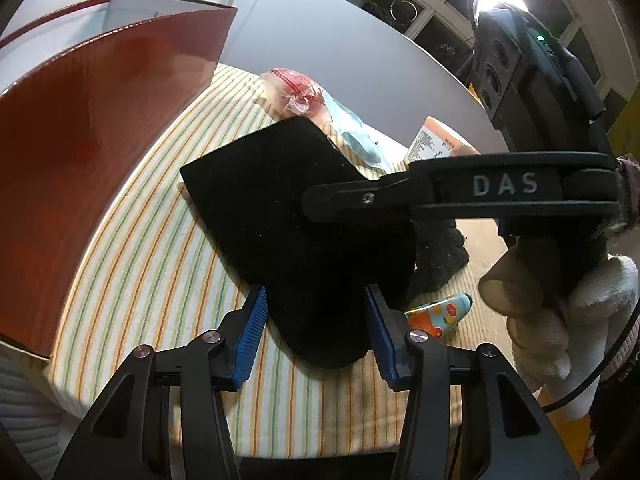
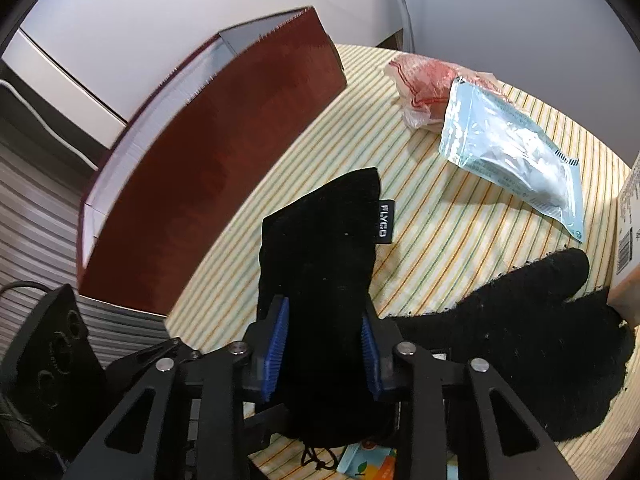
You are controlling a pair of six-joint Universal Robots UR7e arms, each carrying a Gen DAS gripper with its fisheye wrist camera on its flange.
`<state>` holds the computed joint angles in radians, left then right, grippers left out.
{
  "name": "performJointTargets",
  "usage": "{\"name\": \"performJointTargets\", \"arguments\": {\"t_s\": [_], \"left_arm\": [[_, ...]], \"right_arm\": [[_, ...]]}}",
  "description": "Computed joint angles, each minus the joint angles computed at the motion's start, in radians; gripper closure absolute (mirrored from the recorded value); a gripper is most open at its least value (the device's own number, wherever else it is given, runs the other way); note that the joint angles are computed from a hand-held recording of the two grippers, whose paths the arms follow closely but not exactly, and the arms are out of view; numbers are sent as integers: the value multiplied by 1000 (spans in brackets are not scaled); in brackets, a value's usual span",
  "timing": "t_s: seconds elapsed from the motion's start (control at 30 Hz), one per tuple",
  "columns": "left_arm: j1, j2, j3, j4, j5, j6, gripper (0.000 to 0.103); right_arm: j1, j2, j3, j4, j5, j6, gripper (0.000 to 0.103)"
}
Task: Organize soft objects
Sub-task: 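Lift the black pouch with the left gripper into the red box and release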
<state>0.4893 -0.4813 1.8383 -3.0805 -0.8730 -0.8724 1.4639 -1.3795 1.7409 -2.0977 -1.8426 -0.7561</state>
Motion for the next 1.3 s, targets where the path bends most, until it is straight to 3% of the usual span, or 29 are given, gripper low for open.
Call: {"name": "performJointTargets", "arguments": {"t_s": [0.13, 0.27, 0.57, 0.8, 1.07, 1.3], "left_arm": [[-8, -6, 9, -24, 3, 5, 59], [-19, -14, 11, -46, 17, 28, 67], [-41, -31, 11, -97, 68, 93, 70], [-70, -92, 36, -129, 151, 143, 70], [-77, -204, 79, -65, 261, 168, 70], [-34, -276, 63, 39, 322, 190, 70]], "right_arm": [[0, -21, -3, 23, 28, 1, 81], [4, -42, -11, 43, 64, 2, 86], [30, -94, -27, 98, 145, 7, 86], [82, -103, -67, 125, 217, 34, 86], [186, -55, -93, 93, 269, 52, 87], [264, 48, -144, 31, 277, 101, 86]]}}
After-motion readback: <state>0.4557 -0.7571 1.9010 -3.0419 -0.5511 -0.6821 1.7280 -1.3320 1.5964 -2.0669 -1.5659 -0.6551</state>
